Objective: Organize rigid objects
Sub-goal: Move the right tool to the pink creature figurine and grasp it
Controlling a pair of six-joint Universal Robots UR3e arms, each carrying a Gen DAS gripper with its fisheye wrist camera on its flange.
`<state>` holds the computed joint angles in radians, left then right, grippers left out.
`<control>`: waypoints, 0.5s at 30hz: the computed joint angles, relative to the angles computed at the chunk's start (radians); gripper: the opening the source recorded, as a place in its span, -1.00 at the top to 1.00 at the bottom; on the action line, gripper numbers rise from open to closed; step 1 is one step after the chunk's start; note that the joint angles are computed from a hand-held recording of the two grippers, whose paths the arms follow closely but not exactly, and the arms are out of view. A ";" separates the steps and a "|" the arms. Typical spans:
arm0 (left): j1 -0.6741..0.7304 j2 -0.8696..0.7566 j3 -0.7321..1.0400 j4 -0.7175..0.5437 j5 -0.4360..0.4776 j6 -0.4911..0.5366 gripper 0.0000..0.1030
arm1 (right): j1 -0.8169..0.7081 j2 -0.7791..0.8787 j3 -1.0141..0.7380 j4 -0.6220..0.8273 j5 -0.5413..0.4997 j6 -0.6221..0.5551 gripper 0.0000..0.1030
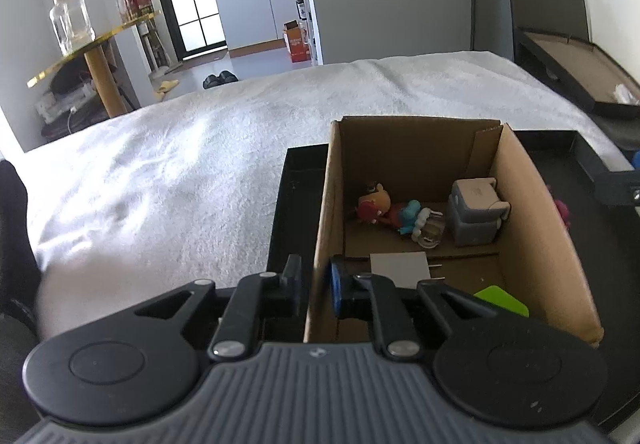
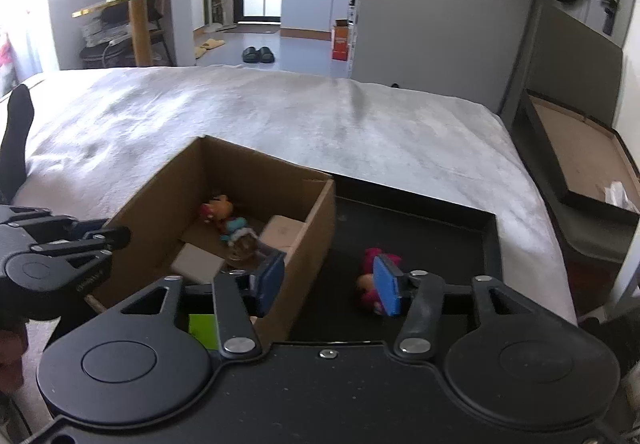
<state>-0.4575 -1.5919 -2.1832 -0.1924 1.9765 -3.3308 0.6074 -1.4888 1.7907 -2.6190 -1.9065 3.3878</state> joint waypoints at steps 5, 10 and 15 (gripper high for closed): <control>-0.021 -0.024 0.030 -0.015 0.053 -0.005 0.38 | -0.032 -0.035 0.067 -0.038 -0.013 0.009 -0.39; -0.035 -0.049 0.047 -0.001 0.079 -0.008 -0.02 | -0.084 -0.069 0.124 -0.066 0.026 0.017 -0.47; -0.065 -0.093 0.084 -0.015 0.120 -0.003 -0.10 | -0.125 -0.078 0.177 -0.109 0.054 0.011 -0.60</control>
<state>-0.5230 -1.6854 -2.0988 -0.2074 2.0964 -3.3339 0.4826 -1.5667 1.9682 -2.7282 -1.8523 3.3984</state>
